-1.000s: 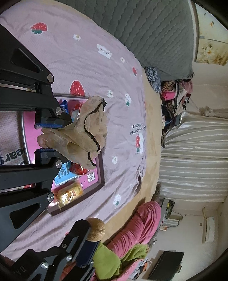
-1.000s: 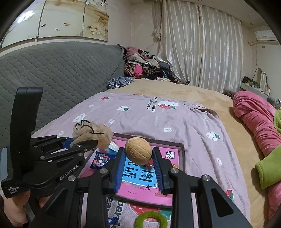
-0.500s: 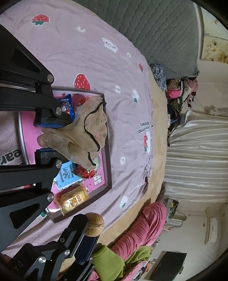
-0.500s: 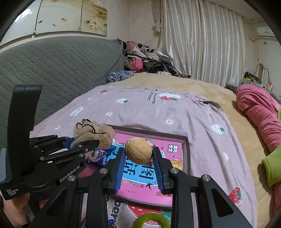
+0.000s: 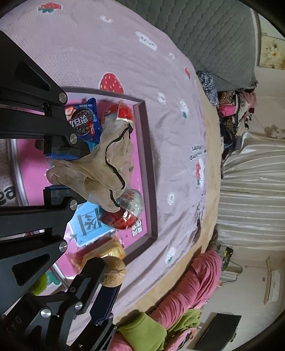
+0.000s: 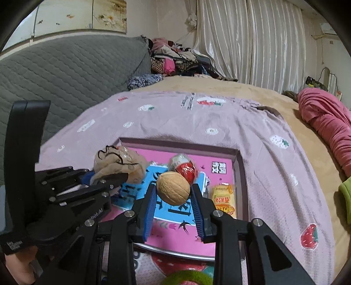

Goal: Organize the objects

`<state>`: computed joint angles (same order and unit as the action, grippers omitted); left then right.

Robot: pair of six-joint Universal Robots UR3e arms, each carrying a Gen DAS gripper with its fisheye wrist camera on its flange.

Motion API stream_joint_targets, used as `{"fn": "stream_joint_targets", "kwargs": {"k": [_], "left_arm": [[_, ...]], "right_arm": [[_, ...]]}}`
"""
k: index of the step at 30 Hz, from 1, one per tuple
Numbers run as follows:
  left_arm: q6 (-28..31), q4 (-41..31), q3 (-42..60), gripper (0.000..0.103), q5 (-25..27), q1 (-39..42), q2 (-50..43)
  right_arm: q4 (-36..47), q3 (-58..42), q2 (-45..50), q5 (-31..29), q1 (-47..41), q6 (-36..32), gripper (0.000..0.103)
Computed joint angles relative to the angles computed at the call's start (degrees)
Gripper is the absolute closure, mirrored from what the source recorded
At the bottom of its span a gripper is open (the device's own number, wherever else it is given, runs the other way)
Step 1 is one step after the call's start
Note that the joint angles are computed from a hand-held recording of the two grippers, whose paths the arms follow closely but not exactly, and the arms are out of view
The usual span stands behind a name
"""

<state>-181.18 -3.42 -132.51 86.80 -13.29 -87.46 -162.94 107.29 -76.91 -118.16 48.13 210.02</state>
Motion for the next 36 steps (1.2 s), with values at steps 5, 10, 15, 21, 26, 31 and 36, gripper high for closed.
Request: {"fn": "stream_joint_targets", "kwargs": {"k": [5,10,15,21,26,31,36], "left_arm": [[0.2,3.0,0.6,0.087,-0.7,0.1,-4.1],[0.6,4.9,2.2,0.087,-0.5,-1.2,-8.0],[0.7,5.8,4.3,0.086,0.3,-2.8,-12.3],[0.5,7.1,4.8,0.085,-0.1,-2.9,-15.4],[0.3,8.1,4.5,0.081,-0.3,-2.9,-16.6],[0.4,9.1,3.6,0.077,-0.6,-2.6,-16.6],[0.3,9.4,2.1,0.073,-1.7,-1.6,-15.5]], "right_arm": [[-1.9,2.1,1.4,2.8,-2.5,-0.6,0.071],[-3.0,3.4,2.8,5.0,-4.5,-1.2,0.071],[-3.2,4.0,4.2,6.9,-5.9,-1.4,0.071],[-3.1,3.7,6.4,8.2,-6.5,-1.3,0.071],[-2.4,2.9,7.5,8.3,-6.6,-1.2,0.071],[-1.8,2.9,7.4,8.7,-6.9,-1.2,0.071],[-1.2,2.5,7.7,8.9,-6.8,-1.4,0.071]]}}
